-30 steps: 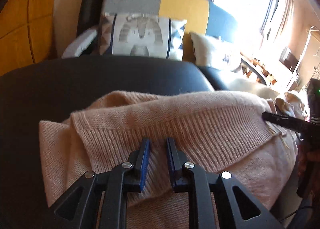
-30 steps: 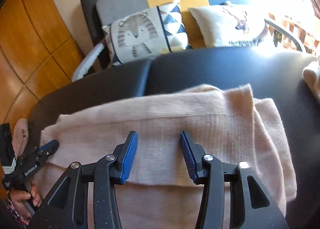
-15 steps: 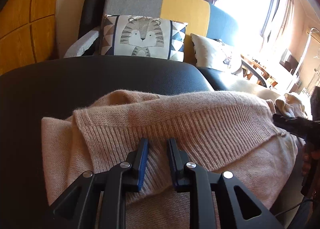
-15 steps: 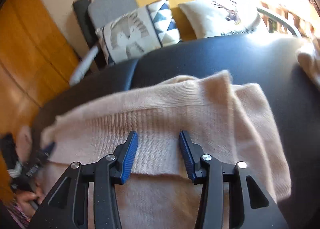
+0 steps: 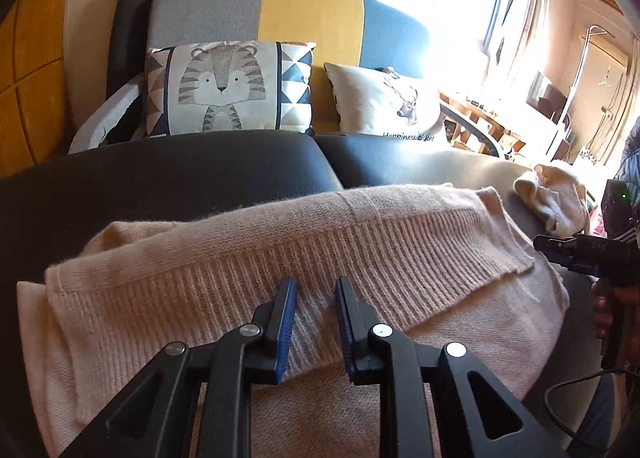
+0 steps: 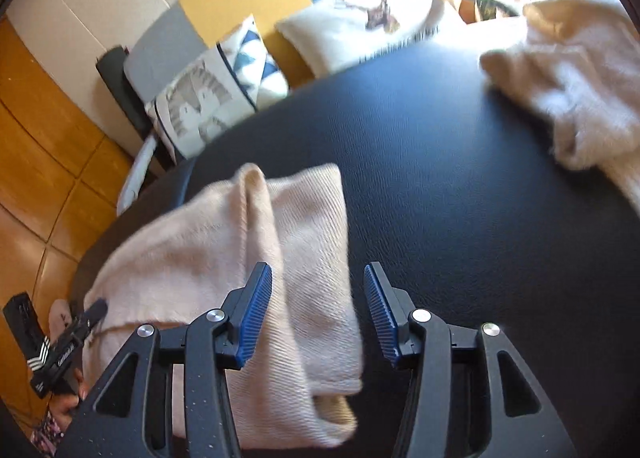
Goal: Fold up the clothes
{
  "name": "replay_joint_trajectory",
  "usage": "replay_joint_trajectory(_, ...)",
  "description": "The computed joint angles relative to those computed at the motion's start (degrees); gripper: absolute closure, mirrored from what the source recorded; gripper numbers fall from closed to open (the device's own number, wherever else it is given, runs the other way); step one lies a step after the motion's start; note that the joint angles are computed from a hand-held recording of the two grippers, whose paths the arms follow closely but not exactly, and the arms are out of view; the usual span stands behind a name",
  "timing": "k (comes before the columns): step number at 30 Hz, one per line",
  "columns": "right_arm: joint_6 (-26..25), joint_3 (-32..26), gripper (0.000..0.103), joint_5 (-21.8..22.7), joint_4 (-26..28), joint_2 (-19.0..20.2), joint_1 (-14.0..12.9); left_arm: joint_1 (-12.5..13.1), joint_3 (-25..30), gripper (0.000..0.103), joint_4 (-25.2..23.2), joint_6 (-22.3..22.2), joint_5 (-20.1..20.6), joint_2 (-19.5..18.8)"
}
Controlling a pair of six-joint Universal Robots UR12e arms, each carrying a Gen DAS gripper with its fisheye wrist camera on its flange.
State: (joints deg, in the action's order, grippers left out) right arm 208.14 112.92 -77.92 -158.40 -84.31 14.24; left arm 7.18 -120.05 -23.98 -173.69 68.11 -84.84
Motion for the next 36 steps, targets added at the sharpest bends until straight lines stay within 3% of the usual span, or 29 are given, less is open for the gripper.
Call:
replay_joint_trajectory(7,3.0,1.2,0.050,8.8,-3.6,1.1,-2.3,0.6,-2.0,0.081,3.7,0.6,-1.9,0.1)
replay_joint_trajectory(10,4.5,1.8,0.038,13.3,-6.6,2.0,-3.4,0.6,-2.2,0.081,4.1,0.5,-2.1,0.1)
replay_joint_trajectory(13,6.9,1.5,0.038,17.8,-8.2,3.2,-4.3,0.7,-2.3,0.081,4.7,0.3,-2.3,0.0)
replay_joint_trajectory(20,7.1,-1.0,0.038,22.6,-7.7,5.6,-4.3,0.7,-2.5,0.081,5.2,0.1,-2.3,0.0)
replay_joint_trajectory(21,7.3,-1.3,0.039,22.2,-7.4,5.8,-4.1,0.8,-2.6,0.081,5.2,0.0,-2.5,0.0)
replay_joint_trajectory(24,4.6,-2.3,0.080,16.9,-2.4,5.0,-2.8,0.8,-2.3,0.081,4.7,0.0,-2.4,0.1)
replay_joint_trajectory(27,6.5,-1.6,0.081,17.0,-4.8,4.9,-2.7,-0.8,-1.5,0.081,3.3,-0.5,1.8,0.4)
replay_joint_trajectory(29,8.3,-0.8,0.081,17.5,-6.5,4.5,-2.9,-1.5,-1.1,0.081,3.0,-2.3,2.3,0.8)
replay_joint_trajectory(32,13.0,1.5,0.083,20.2,-12.6,3.5,-4.0,-1.4,-0.8,0.081,2.6,-4.5,-3.8,0.9)
replay_joint_trajectory(36,15.2,3.3,0.084,20.3,-14.8,1.0,-4.4,-4.4,1.0,0.081,1.2,-1.7,-5.6,-0.1)
